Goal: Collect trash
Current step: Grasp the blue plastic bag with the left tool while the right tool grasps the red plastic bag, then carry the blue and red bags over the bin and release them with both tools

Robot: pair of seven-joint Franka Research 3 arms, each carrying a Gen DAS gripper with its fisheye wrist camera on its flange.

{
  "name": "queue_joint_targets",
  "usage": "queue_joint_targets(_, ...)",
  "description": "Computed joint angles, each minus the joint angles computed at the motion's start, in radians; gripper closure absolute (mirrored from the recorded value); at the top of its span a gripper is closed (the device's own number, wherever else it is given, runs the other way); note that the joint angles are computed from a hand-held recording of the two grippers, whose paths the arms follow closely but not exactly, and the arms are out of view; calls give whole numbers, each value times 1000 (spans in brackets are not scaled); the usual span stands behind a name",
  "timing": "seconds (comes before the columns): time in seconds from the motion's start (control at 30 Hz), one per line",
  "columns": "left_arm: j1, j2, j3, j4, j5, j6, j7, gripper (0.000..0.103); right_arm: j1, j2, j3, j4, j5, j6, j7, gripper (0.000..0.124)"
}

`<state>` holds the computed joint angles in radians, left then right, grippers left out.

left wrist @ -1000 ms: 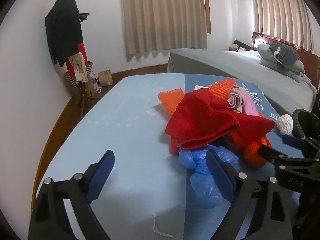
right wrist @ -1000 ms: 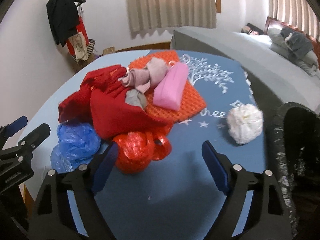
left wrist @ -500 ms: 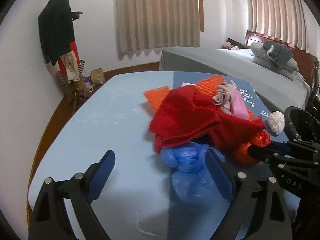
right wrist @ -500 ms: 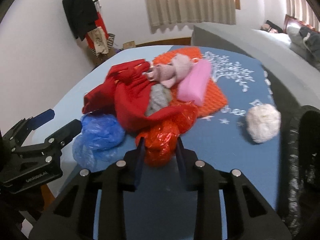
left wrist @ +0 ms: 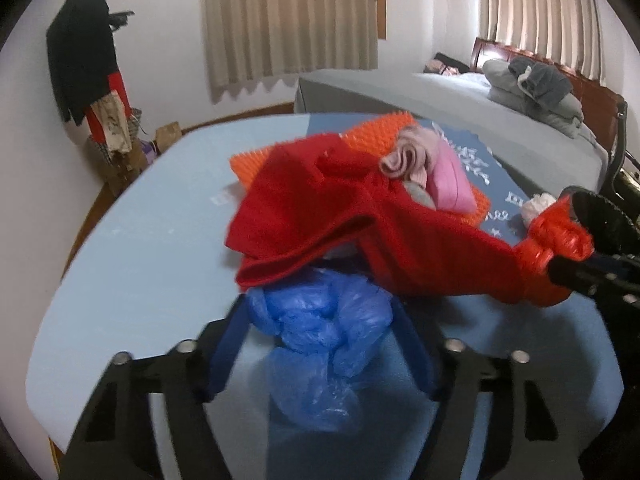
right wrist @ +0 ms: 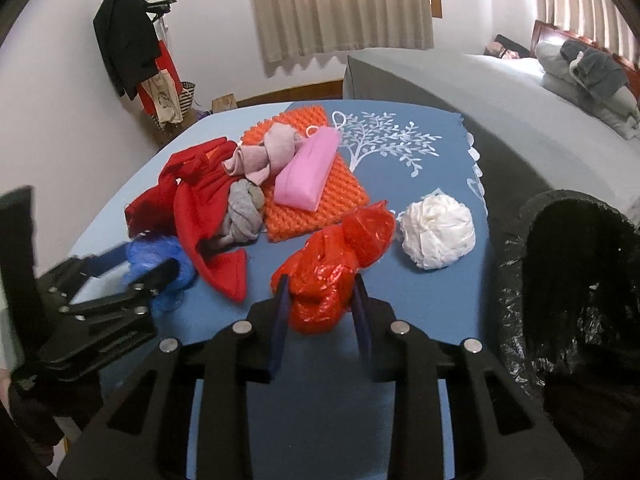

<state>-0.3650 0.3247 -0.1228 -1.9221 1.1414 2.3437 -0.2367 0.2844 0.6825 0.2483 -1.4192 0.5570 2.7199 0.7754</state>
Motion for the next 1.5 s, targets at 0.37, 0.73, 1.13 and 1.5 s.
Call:
queue_joint_targets(0.37,-5,-69,-17,-51,38,-22,-53,61,-26,-46,33,-39,62,9,-67,95)
queue_joint_targets(0.73,-13,-131,-60,-28,147,-29,-60,61,-74,-119,60,-95,196,40,-178,95)
queue_joint_targets(1.13,-47,-37,-45,141,222,43,-4,61,-116,-173,28,-123,297,138,-210,95)
queue_joint_targets(1.5,-110,186,26,450,158,170,172,61,-154,-164,-25,-136,238,235,-100,95)
